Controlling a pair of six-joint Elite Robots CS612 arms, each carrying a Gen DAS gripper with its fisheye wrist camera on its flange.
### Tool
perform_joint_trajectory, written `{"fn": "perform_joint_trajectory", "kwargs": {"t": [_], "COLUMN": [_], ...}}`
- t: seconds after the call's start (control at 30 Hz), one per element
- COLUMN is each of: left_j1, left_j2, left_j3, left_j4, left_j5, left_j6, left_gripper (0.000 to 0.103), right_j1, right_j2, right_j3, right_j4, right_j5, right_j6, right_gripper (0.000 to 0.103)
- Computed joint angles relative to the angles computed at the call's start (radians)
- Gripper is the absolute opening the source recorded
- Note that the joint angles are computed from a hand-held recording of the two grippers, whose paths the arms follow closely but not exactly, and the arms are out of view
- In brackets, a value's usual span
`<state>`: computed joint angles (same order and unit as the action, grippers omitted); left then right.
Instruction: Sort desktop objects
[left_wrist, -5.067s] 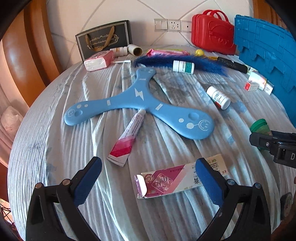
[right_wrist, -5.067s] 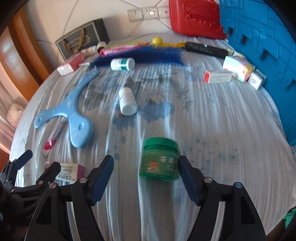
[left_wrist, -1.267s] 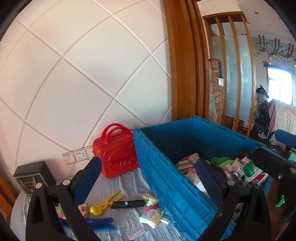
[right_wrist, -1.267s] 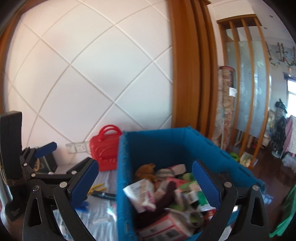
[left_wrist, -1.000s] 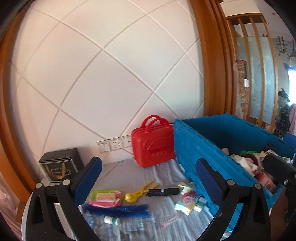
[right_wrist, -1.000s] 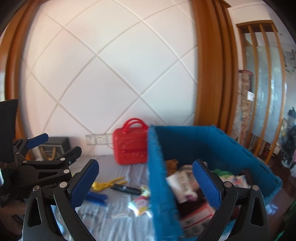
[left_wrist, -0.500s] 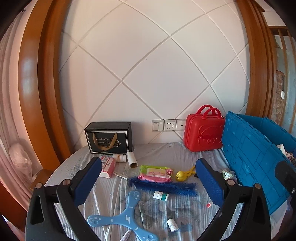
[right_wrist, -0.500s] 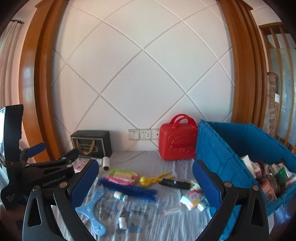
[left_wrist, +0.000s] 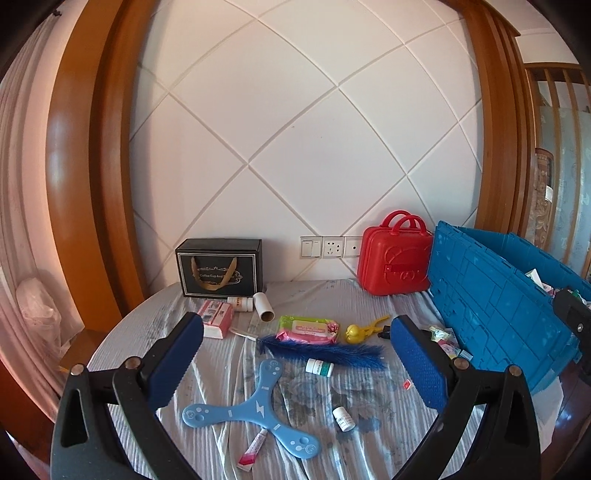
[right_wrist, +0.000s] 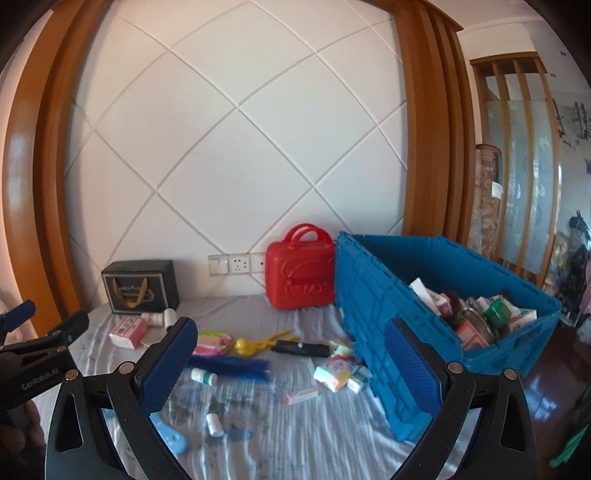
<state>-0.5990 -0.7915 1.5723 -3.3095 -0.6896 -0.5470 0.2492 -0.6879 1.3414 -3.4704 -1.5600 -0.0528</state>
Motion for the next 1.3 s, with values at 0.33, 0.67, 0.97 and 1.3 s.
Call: {"fn": "perform_joint_trajectory", "kwargs": {"t": [0.33, 0.67, 0.97, 1.3], "left_j1": [-0.047, -0.058, -0.058, -0.063], "left_j2": [-0.002, -0.014, -0.026, -0.024], "left_j3": [0.010, 0.033, 0.046, 0.048], "left_j4": [0.038, 0.100, 0.052, 0.029], "left_j5": [0.060, 0.075, 0.102, 0.099], "left_j6": [-0.088, -0.147, -0.108, -0.071], "left_gripper": [0.103, 0.103, 0.103, 0.103], "right_j1": [-0.040, -0.050, -0.042, -0.040], "right_j2": [-0.039, -0.042, -0.048, -0.055], "right_j3": [0.076, 0.094, 0.092, 0.103], "right_j4": [-0.058, -0.107, -0.118, -0.124], "right_j5": [0.026, -0.013, -0.008, -0.012], "right_j6": [-0.041, -0.047, -0.024, -0.040], "right_gripper": [0.103, 0.103, 0.103, 0.103]}}
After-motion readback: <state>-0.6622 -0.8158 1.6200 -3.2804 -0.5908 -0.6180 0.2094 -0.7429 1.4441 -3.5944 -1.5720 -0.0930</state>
